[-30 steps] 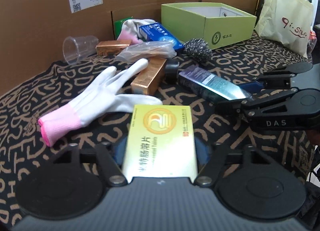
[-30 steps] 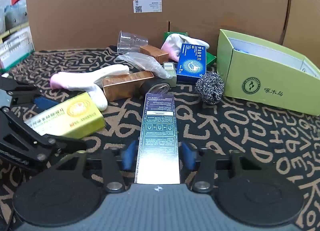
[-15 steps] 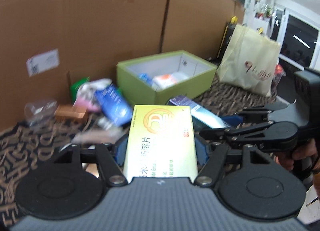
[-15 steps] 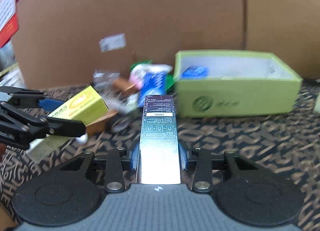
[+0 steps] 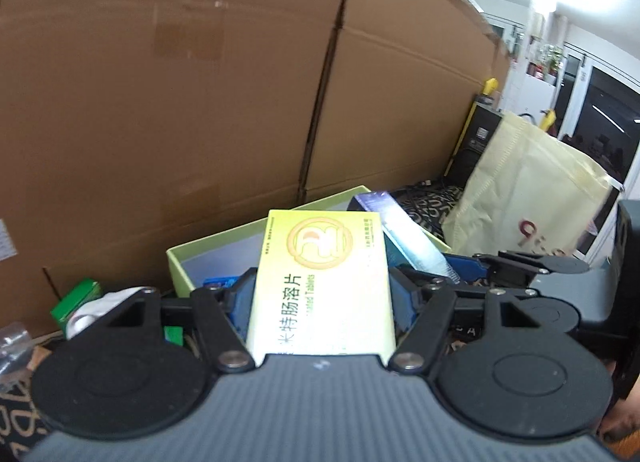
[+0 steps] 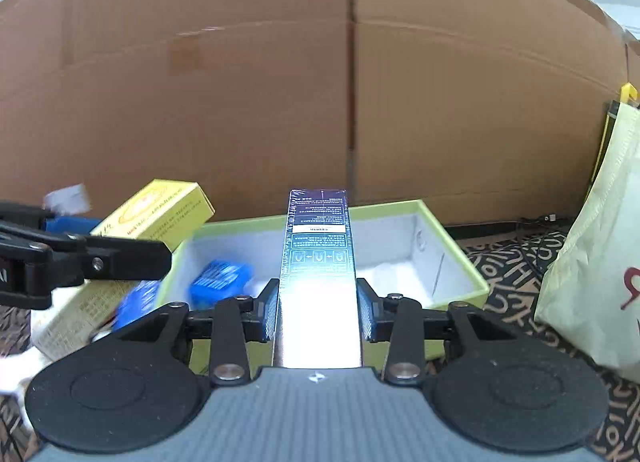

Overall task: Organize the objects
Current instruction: 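Carry the yellow box and silver box into the green box and release, then return both grippers to the table and reach for the white glove and copper box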

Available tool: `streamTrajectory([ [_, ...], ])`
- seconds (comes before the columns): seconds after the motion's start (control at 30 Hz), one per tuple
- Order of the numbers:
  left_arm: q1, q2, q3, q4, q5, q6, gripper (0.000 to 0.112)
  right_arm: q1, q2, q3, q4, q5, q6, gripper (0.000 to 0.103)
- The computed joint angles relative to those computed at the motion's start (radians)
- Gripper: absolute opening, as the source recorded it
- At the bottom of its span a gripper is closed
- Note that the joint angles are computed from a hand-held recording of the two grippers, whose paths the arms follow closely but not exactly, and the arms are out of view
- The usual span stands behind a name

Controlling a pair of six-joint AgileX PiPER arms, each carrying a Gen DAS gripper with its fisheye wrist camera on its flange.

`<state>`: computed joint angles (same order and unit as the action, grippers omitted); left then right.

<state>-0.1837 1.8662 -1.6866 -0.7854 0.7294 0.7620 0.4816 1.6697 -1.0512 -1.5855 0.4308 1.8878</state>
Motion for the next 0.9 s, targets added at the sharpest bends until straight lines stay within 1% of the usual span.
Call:
streamTrajectory([
  [0.17, -0.059, 0.197, -0.243, 0.158, -0.006, -0.210, 0.065, -0.075, 0.106, -0.109, -0.013, -0.009, -0.006, 0.042],
  [0.3, -0.088, 0.307, -0.376, 0.244, -0.007, -0.310, 0.065, -0.126, 0.176, -0.183, -0.028, -0.055, 0.006, 0.042],
  [0.4, -0.101, 0.359, -0.431, 0.285, -0.017, -0.346, 0.065, -0.143, 0.229, -0.246, 0.086, -0.063, -0.111, 0.042],
  [0.47, -0.107, 0.388, -0.456, 0.306, -0.025, -0.361, 0.066, -0.147, 0.249, -0.260, 0.135, -0.067, -0.156, 0.042],
  [0.5, -0.109, 0.397, -0.457, 0.303, -0.037, -0.354, 0.066, -0.148, 0.257, -0.265, 0.167, -0.068, -0.186, 0.042],
  [0.53, -0.112, 0.399, -0.444, 0.288, -0.059, -0.335, 0.072, -0.150, 0.267, -0.272, 0.204, -0.073, -0.224, 0.042],
  [0.57, -0.111, 0.402, -0.435, 0.260, -0.071, -0.303, 0.082, -0.155, 0.279, -0.279, 0.235, -0.085, -0.262, 0.045],
  [0.6, -0.112, 0.397, -0.415, 0.246, -0.094, -0.291, 0.099, -0.156, 0.293, -0.291, 0.283, -0.083, -0.320, 0.047],
  [0.63, -0.114, 0.379, -0.372, 0.232, -0.136, -0.283, 0.103, -0.158, 0.306, -0.305, 0.337, -0.082, -0.387, 0.055],
  [0.67, -0.108, 0.367, -0.348, 0.199, -0.156, -0.251, 0.103, -0.156, 0.315, -0.314, 0.360, -0.068, -0.414, 0.061],
  [0.7, -0.101, 0.356, -0.331, 0.161, -0.154, -0.210, 0.103, -0.152, 0.317, -0.313, 0.344, -0.050, -0.401, 0.061],
  [0.77, -0.093, 0.322, -0.286, 0.132, -0.160, -0.175, 0.103, -0.148, 0.297, -0.289, 0.273, -0.035, -0.329, 0.063],
  [0.83, -0.084, 0.267, -0.209, 0.086, -0.195, -0.111, 0.103, -0.138, 0.249, -0.244, 0.210, -0.020, -0.229, 0.067],
  [0.9, -0.073, 0.205, -0.140, 0.056, -0.212, -0.074, 0.103, -0.118, 0.181, -0.170, 0.068, -0.005, -0.051, 0.073],
])
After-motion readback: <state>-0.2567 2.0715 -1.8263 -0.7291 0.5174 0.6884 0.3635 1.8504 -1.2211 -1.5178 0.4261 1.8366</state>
